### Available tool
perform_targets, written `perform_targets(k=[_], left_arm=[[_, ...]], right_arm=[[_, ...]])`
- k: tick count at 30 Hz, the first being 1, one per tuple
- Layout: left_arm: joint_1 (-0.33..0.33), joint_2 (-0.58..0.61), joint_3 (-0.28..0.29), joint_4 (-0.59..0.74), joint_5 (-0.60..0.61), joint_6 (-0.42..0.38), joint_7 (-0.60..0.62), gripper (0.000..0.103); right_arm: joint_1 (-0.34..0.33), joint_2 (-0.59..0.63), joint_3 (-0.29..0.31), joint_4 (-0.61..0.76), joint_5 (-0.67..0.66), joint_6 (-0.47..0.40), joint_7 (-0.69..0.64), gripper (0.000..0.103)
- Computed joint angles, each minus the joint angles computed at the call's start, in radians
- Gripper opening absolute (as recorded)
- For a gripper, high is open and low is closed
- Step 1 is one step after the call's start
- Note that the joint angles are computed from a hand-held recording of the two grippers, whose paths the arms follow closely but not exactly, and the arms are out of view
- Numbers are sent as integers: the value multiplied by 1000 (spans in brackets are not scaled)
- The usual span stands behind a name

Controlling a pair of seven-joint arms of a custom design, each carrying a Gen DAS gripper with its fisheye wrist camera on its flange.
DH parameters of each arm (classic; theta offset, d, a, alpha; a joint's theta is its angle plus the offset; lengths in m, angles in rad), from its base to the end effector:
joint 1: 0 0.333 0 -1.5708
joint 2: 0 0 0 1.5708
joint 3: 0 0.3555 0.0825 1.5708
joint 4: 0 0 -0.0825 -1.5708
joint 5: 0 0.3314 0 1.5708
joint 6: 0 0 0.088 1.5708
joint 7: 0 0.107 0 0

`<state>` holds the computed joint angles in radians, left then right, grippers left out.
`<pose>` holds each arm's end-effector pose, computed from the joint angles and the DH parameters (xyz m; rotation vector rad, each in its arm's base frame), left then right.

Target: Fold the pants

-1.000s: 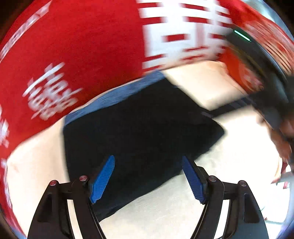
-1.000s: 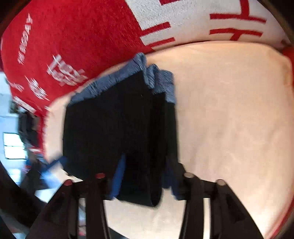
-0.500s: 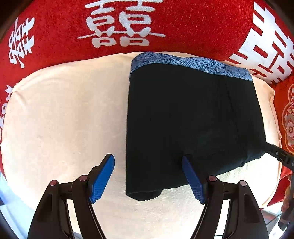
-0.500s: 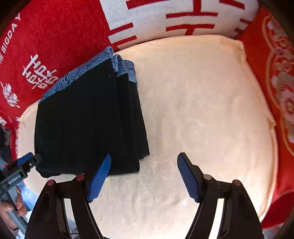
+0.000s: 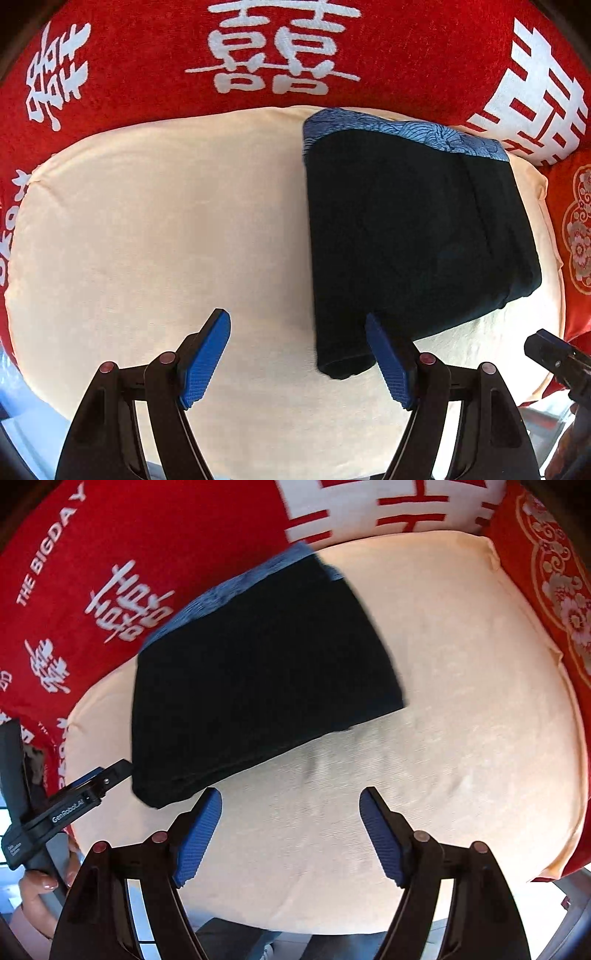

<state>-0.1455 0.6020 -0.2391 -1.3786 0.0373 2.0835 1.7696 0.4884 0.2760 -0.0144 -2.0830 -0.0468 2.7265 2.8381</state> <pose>0.6675 -0.2224 0.4338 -1.5284 2.7336 -0.2425 0.5230 0.2709 0.4075 -1.1029 2.5442 0.0015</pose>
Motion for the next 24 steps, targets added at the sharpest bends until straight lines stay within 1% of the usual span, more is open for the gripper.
perform_targets(k=[4, 11, 14, 19, 24], left_arm=[[17, -6, 1, -8, 1, 11, 28, 77], [29, 7, 6, 6, 0, 14, 47, 77], [25, 21, 8, 19, 6, 10, 47, 77], [10, 45, 14, 50, 19, -4, 30, 77], [2, 66, 13, 90, 24, -2, 16, 77]], right_arm=[[21, 24, -4, 51, -18, -20, 21, 80], [30, 33, -1, 81, -17, -41, 26, 81], [21, 32, 7, 84, -3, -53, 10, 81], [0, 26, 12, 70, 16, -49, -43, 82], [-27, 6, 11, 43, 43, -28, -86, 82]])
